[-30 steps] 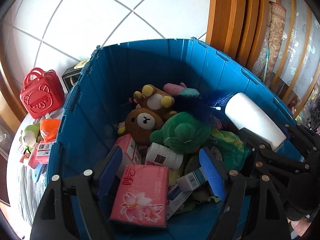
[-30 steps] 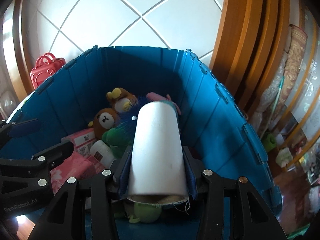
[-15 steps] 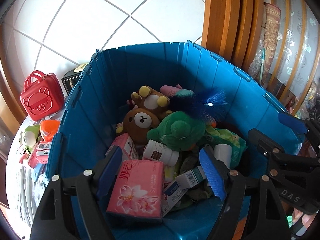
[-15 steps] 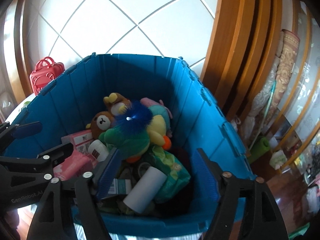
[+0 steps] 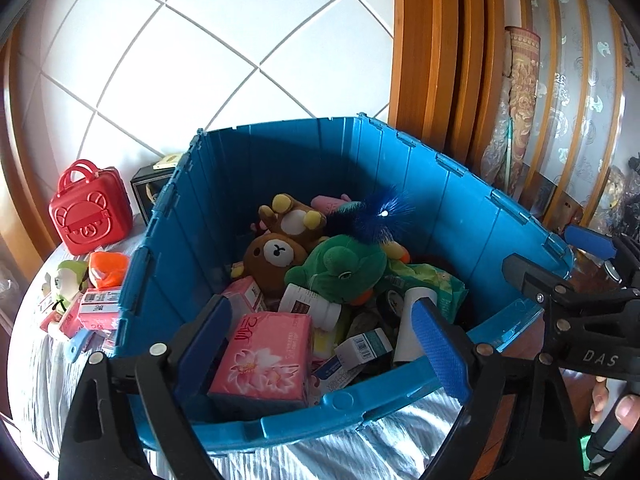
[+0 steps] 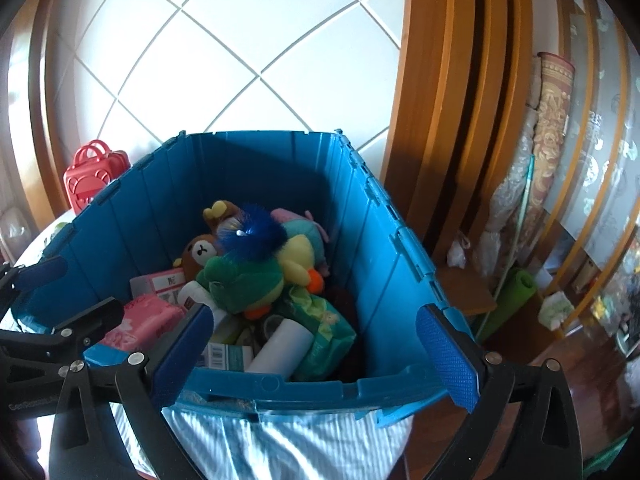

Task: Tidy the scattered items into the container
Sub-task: 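Withdraw both tools from the crate back toward the table pile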

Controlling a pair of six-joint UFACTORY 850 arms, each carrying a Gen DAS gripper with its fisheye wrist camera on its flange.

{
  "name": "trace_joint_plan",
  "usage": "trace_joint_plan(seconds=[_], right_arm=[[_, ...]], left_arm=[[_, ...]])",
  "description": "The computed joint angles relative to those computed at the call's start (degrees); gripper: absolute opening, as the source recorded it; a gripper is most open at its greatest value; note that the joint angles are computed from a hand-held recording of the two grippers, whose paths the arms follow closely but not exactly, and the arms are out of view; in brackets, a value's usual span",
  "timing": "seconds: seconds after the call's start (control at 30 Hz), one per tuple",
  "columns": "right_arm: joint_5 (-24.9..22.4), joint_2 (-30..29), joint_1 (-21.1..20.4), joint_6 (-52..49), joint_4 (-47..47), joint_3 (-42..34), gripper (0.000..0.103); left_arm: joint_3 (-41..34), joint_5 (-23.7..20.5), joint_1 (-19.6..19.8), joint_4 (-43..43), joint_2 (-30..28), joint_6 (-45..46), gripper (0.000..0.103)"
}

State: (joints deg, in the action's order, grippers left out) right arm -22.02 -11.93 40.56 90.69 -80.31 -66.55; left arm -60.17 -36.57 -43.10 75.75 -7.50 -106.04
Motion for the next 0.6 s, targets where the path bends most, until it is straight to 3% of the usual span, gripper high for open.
trace_joint_plan(seconds=[0.33, 0.6], right_arm=[[7.2, 0.1, 0.3, 8.1, -9.7, 0.1, 0.103], [5.0, -2.1, 6.4, 8.8, -11.2, -4.0, 0.103]], left_arm=[[4.8, -10.0, -2.0, -3.1, 5.1, -4.4, 0.093], [14.8, -12.5, -0.5, -1.2, 16.0, -9.1, 0.093]])
